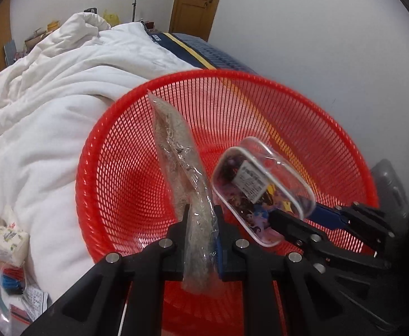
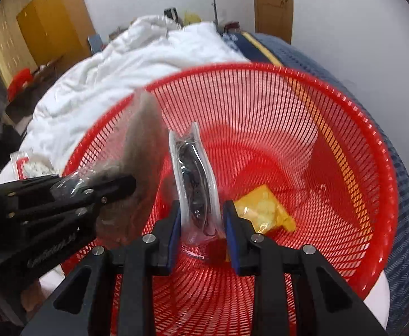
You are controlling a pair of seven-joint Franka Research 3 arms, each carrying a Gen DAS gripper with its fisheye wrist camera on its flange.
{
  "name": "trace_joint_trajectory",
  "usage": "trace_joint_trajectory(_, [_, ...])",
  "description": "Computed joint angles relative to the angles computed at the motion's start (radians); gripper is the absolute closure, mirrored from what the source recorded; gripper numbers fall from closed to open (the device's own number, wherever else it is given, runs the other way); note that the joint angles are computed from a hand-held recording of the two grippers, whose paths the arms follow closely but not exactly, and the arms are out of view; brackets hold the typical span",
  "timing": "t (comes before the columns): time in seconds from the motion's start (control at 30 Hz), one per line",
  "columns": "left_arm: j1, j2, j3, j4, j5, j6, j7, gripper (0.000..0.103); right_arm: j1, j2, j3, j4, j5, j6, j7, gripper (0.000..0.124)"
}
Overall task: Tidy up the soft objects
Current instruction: 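Carry the fluff bag and plastic box into the red basket and release, then grasp the teal tissue pack with the left tool while the right tool grasps the white tube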
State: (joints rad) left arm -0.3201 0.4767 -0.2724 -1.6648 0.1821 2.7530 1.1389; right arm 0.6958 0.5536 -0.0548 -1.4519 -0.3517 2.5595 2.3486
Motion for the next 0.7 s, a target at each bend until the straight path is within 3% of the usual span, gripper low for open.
trace_joint_trajectory(0.1, [-0.039,-0.043,0.048,-0.058,0.065,0.016,-0.060,0.091,0.000,0.011,0.006,0.020,0.005,-0.036,-0.019,0.095])
trace_joint_trajectory(0.3, [0.015,-0.061,0.002,-0.100,0.024,0.062,-0.027,0.090,0.000,0.011,0.006,0.024,0.001,-0.041,-0.020,0.095])
trace_joint_trajectory(0.43, [0.028,-0.067,-0.018,-0.121,0.014,0.108,0.012,0.073,-0.022,0.001,0.021,0.002,0.034,0.008,-0.035,0.088])
trace_joint_trajectory(0.57, [-0.001,-0.084,0.020,-0.136,0.053,0.140,-0.038,0.053,-0.028,-0.023,0.011,-0.042,0.050,0.079,-0.014,0.084])
trace_joint_trajectory(0.67, [0.046,-0.129,-0.011,-0.201,0.007,0.238,-0.043,0.041,-0.001,-0.057,-0.028,-0.102,0.016,0.179,0.053,0.070])
trace_joint_trajectory(0.7, [0.076,-0.146,-0.037,-0.223,-0.026,0.268,-0.034,0.039,0.042,-0.077,-0.079,-0.128,-0.052,0.226,0.115,0.070])
